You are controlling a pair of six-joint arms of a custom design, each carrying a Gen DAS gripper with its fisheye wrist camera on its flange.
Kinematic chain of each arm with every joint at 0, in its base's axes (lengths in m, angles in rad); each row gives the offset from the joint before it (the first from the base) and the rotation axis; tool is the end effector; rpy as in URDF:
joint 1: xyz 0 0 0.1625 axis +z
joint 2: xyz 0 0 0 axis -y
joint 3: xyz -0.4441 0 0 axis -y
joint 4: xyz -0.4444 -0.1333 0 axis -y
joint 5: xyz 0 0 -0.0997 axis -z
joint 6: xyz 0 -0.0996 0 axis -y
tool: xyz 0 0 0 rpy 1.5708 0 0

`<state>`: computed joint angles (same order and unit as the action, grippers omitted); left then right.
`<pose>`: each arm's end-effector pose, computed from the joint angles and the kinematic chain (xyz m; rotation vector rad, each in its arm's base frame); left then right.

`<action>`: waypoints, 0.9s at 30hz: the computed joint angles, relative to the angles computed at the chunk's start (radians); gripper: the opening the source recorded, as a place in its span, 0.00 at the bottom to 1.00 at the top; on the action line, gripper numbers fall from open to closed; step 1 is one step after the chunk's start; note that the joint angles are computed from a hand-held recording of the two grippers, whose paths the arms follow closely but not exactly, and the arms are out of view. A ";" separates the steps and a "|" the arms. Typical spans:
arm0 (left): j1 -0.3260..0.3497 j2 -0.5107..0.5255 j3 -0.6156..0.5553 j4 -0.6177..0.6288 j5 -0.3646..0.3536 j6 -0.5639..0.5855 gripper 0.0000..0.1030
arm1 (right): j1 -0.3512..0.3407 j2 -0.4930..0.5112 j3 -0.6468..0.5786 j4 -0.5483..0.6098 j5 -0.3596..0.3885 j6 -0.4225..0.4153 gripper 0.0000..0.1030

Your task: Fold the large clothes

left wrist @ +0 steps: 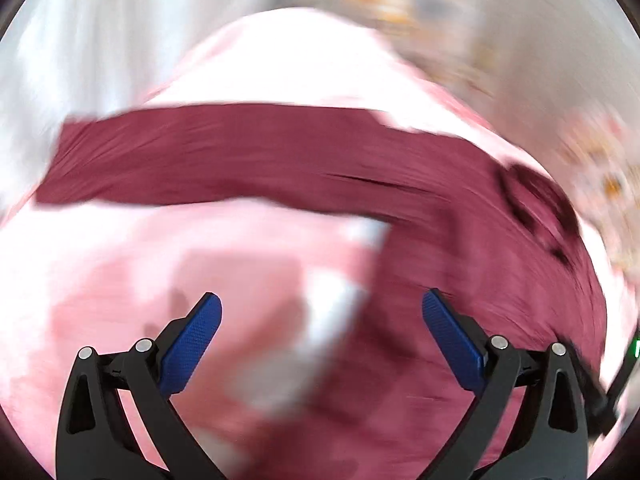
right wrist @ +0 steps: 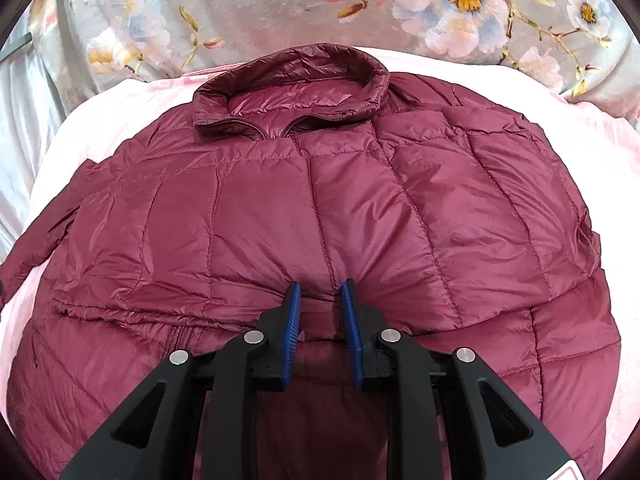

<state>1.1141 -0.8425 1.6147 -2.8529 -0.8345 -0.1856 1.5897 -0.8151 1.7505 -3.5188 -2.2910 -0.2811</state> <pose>-0.1453 -0.7497 0.1681 0.0870 2.4611 -0.9043 0.0805 -0.6832 0.1730 -0.1200 -2.1471 1.0536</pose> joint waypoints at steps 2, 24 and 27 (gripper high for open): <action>0.059 -0.037 -0.018 0.045 0.018 -0.096 0.95 | 0.004 0.005 -0.004 -0.005 -0.013 -0.008 0.24; -0.036 0.096 -0.252 -0.104 0.057 0.201 0.04 | 0.076 -0.079 0.218 -0.333 -0.051 -0.014 0.71; -0.122 0.124 -0.235 -0.118 -0.030 0.282 0.04 | 0.080 -0.114 0.272 -0.356 -0.049 -0.014 0.71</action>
<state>0.9920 -0.7187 1.3793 -2.9712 -0.8642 0.0969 1.6693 -0.9288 2.0222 -3.8744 -2.3403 -0.2952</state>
